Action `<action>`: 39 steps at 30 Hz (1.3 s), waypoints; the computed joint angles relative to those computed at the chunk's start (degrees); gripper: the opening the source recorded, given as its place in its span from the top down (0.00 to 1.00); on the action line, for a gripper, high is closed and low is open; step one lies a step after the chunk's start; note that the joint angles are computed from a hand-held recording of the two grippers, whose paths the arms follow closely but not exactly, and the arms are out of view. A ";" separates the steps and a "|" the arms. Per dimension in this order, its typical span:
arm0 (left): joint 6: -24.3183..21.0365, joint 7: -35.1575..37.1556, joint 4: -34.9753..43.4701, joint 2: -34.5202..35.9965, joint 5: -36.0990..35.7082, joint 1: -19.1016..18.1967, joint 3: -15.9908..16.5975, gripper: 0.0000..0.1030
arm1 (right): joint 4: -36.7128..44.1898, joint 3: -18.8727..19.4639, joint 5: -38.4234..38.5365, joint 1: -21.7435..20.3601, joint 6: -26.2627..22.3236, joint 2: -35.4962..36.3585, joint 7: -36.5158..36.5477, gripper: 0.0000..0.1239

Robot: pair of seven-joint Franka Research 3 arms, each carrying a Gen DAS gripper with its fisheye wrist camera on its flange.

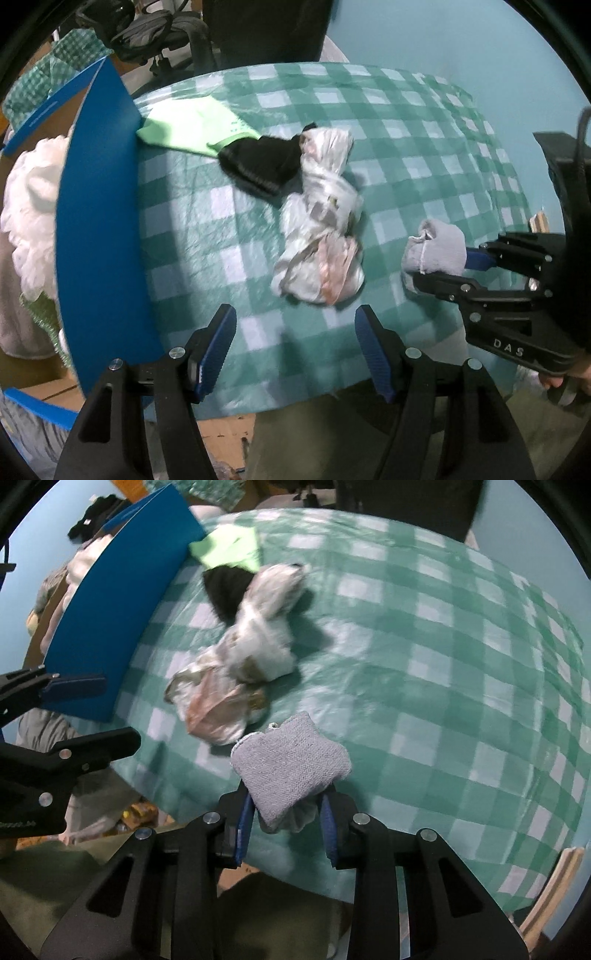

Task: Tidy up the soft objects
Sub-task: 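Grasp the grey sock with the right tool while the left tool grasps the white plastic-bag bundle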

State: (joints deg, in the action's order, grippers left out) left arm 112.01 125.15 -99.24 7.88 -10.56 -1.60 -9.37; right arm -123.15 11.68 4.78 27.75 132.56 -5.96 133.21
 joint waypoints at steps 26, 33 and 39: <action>6.30 -14.37 5.25 10.18 7.61 -5.24 -2.89 0.22 | -2.60 -2.33 -1.43 -5.16 1.43 -2.60 -3.82 0.75; 9.02 -14.69 3.72 10.38 10.75 -5.95 -3.44 0.33 | -2.32 -2.43 -1.03 -5.67 1.67 -2.30 -5.46 0.75; 10.17 -12.47 1.89 8.81 9.11 -5.04 -3.72 0.59 | -1.73 -2.50 -0.84 -5.75 1.74 -1.79 -6.35 0.75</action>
